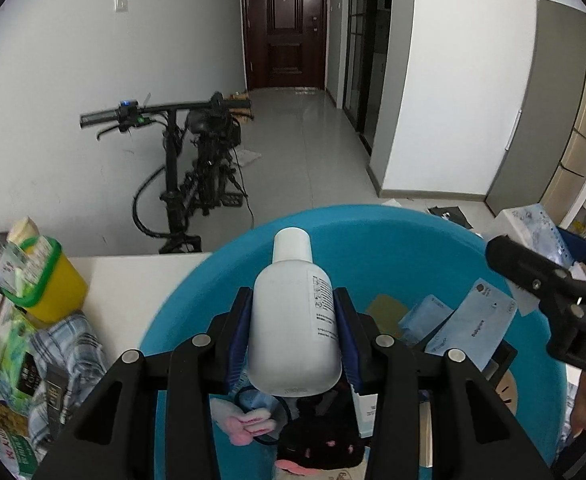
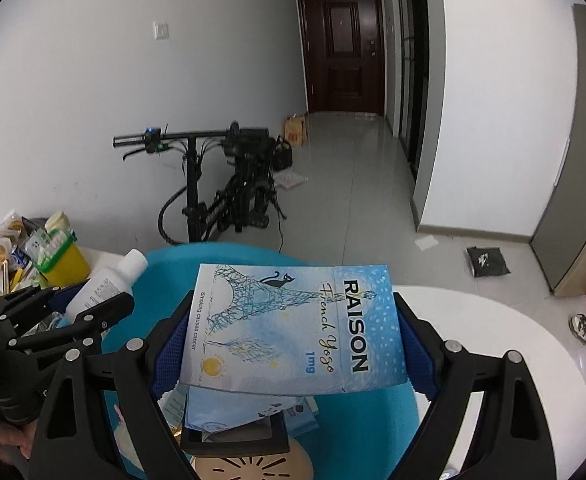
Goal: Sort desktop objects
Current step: 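Lower the white bottle and RAISON box into the basin and open both grippers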
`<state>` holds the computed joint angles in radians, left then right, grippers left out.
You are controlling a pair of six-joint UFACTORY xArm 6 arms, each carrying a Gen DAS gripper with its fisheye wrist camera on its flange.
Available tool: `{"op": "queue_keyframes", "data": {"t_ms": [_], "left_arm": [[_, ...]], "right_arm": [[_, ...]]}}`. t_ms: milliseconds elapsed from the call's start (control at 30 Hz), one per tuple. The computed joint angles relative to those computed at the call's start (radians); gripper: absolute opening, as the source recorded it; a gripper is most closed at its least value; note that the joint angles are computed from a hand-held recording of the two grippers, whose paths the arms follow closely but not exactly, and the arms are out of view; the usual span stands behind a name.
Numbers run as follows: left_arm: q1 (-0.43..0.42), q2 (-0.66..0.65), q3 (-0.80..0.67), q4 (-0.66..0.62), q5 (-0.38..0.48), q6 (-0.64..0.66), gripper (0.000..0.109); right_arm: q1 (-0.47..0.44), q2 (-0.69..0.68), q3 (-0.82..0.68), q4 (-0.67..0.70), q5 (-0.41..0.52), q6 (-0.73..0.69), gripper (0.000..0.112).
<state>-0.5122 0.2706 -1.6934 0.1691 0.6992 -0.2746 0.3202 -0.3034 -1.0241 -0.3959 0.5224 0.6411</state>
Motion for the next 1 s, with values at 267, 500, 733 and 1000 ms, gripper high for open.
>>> {"op": "queue_keyframes", "data": {"t_ms": [267,500,733,1000], "left_arm": [[0.001,0.009,-0.006,-0.016,-0.003,0.004,0.042],[0.002,0.009,-0.009,-0.064,-0.007,0.032,0.043],[0.0,-0.04,0.05,0.051,-0.083,-0.061,0.091],[0.013,-0.042,0.038,0.046,-0.07,-0.081,0.091]], "right_arm": [[-0.003,0.036,-0.031,0.023,-0.001,-0.015,0.087],[-0.006,0.04,-0.035,0.015,-0.006,-0.006,0.087],[-0.008,0.063,-0.059,0.015,-0.004,0.008,0.087],[0.002,0.083,-0.072,0.016,-0.008,0.01,0.087]]}}
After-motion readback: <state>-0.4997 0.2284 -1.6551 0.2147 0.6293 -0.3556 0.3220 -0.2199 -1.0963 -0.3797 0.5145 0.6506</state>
